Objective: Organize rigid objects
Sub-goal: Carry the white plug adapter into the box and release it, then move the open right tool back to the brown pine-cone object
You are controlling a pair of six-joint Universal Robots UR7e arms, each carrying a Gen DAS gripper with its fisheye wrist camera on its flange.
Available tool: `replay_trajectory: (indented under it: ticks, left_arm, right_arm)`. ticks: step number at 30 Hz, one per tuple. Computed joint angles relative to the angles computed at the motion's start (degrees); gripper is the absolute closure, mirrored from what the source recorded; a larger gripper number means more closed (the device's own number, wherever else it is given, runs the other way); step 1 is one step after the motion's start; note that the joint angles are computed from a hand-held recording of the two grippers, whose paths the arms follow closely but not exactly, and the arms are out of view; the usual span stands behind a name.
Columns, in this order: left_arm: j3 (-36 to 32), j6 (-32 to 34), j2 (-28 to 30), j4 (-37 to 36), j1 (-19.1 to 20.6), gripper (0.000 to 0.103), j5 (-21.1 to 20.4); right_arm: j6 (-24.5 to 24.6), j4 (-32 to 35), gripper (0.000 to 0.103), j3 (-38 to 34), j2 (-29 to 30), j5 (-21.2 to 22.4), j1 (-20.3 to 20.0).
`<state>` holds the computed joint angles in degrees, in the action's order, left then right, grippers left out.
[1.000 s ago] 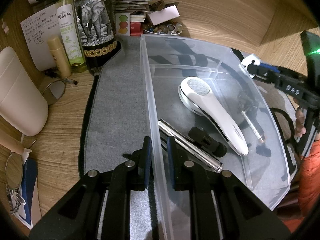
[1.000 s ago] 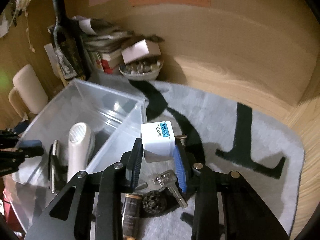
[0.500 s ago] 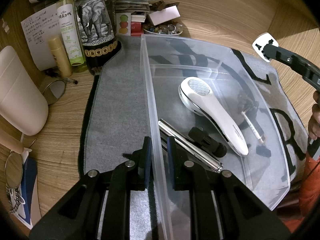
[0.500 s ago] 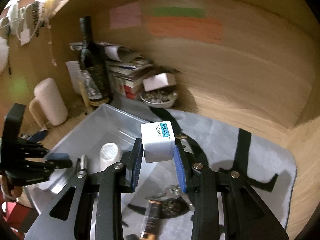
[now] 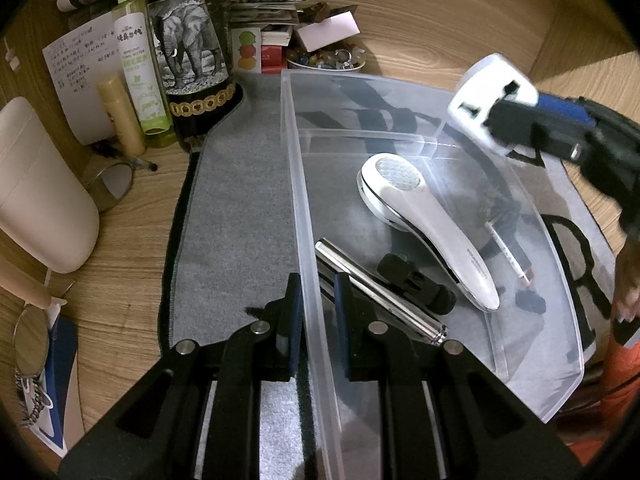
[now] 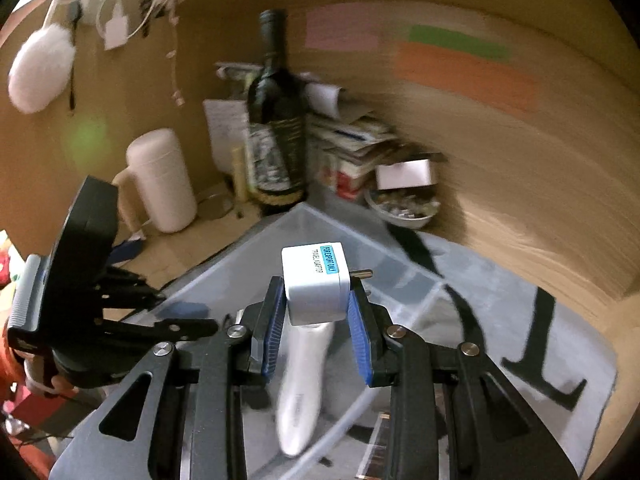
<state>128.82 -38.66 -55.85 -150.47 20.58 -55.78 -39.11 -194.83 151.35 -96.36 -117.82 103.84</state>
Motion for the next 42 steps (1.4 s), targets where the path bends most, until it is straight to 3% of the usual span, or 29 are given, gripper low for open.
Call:
replay_trajectory:
  ticks: [10,20,28,36,42]
  left_arm:
    - [0.0,-0.2,-0.1,-0.2,0.2,0.088,-0.2]
    - [-0.2,-0.6,0.1,0.1,0.0,0.088,-0.1]
    - [-0.1,-0.6,0.2,-0.2,-0.1,0.088,-0.3]
    - [0.0,-0.5,0.1,-0.4,0.0,0.088,-0.3]
    - [0.0,-0.7,0.0,-0.3,0.1,0.088,-0.3]
  right_arm:
    - [1.1,5.2,0.075,-1.4,5.4,-3.3,0.8]
    - [2.7,13.1,0.075,-3.8,6.7,-5.7,-1.0]
    - [3.5,14.2,0.074,-4.2,7.7,-6.4,-0.9]
    - [3.5,12.9,0.052,-3.5,5.4,-5.7,-0.6]
    - [3.5,11.5,0.048,-2.5,1.6,-5.5,0.5]
